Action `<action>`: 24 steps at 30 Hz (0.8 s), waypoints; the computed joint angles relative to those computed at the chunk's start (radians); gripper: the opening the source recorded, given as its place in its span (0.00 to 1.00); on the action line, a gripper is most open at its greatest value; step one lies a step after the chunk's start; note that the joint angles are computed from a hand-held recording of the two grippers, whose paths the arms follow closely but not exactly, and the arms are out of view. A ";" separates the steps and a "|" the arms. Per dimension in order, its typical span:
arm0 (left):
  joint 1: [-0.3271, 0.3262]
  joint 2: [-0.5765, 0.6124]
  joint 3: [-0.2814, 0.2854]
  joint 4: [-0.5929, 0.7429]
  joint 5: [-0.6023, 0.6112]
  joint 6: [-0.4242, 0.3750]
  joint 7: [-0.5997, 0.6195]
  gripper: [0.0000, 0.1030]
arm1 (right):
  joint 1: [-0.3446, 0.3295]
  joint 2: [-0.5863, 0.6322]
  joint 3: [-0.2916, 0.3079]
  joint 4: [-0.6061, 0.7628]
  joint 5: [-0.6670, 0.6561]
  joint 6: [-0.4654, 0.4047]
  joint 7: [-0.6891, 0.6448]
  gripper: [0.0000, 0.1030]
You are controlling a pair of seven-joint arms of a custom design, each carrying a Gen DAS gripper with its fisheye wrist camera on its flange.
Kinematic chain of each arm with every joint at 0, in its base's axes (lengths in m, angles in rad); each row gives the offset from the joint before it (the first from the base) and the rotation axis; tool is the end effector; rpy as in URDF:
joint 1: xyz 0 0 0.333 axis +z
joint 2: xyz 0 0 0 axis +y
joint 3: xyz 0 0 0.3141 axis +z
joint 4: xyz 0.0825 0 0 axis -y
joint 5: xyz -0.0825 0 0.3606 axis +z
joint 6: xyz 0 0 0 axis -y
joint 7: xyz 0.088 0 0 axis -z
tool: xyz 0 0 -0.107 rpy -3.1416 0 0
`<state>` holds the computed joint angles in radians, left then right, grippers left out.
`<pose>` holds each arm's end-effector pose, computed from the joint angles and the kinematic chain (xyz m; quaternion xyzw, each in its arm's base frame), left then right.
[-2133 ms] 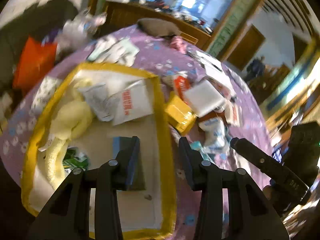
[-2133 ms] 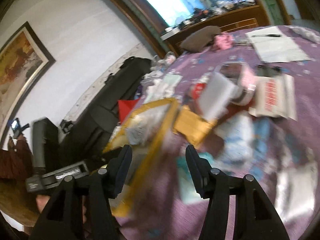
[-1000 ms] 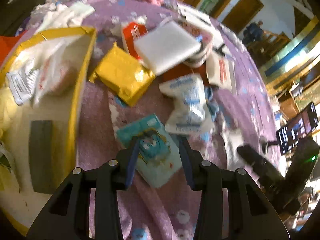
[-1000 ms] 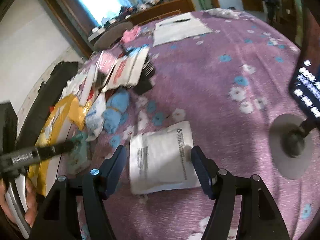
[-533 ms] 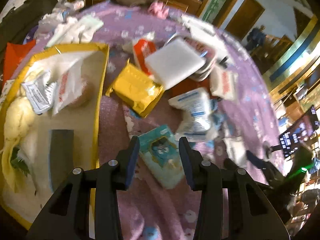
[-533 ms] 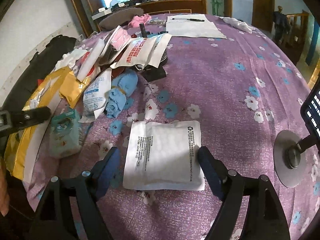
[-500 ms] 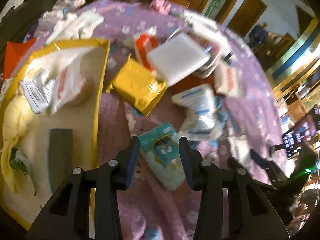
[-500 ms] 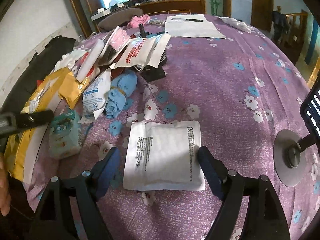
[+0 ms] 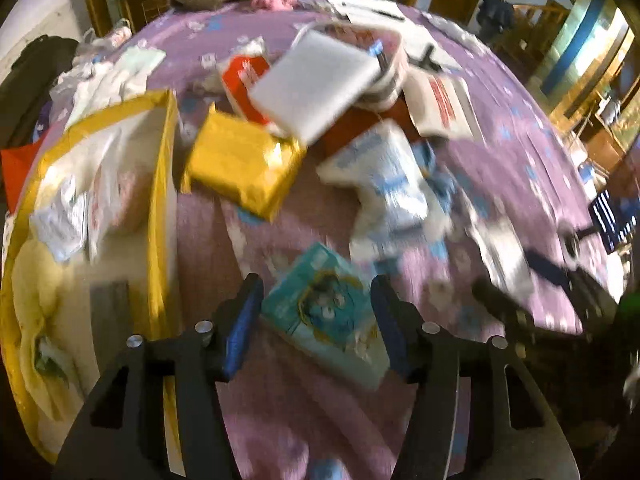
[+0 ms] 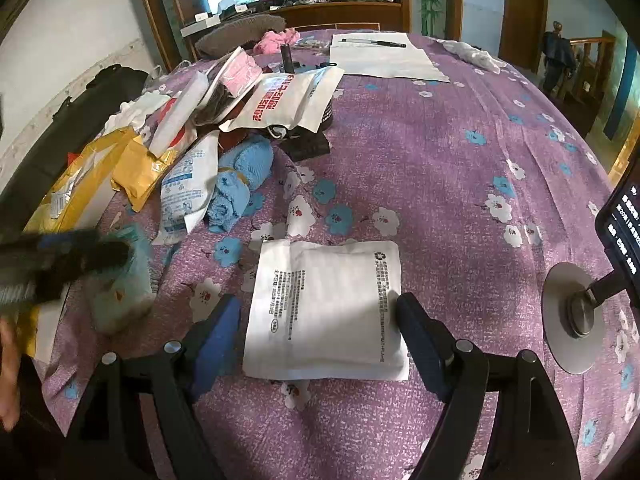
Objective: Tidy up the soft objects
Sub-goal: 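Grasp the teal wipes pack with the left tool while the right tool reaches the white packet, then close the left tool on the teal wipes pack while the right tool grasps the white packet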
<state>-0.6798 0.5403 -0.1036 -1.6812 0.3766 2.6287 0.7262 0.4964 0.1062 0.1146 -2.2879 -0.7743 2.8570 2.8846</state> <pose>0.4912 -0.4866 0.3445 -0.6153 0.7553 -0.2055 0.0931 0.4177 0.3382 0.3620 -0.6759 0.6814 -0.1404 0.2432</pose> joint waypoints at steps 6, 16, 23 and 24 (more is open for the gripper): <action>0.024 -0.004 -0.010 -0.028 -0.042 0.071 0.053 0.57 | -0.002 0.001 -0.001 0.000 0.005 0.011 -0.004 0.79; -0.065 0.049 0.050 0.055 0.167 -0.044 -0.010 0.67 | 0.017 0.013 0.009 0.032 0.014 -0.078 -0.021 0.77; -0.049 -0.015 0.041 -0.061 0.183 0.077 -0.038 0.67 | 0.037 0.005 0.011 0.046 -0.050 -0.165 0.049 0.54; -0.056 -0.018 0.047 -0.064 0.189 0.080 -0.052 0.66 | 0.036 0.004 0.011 0.045 -0.061 -0.165 0.059 0.52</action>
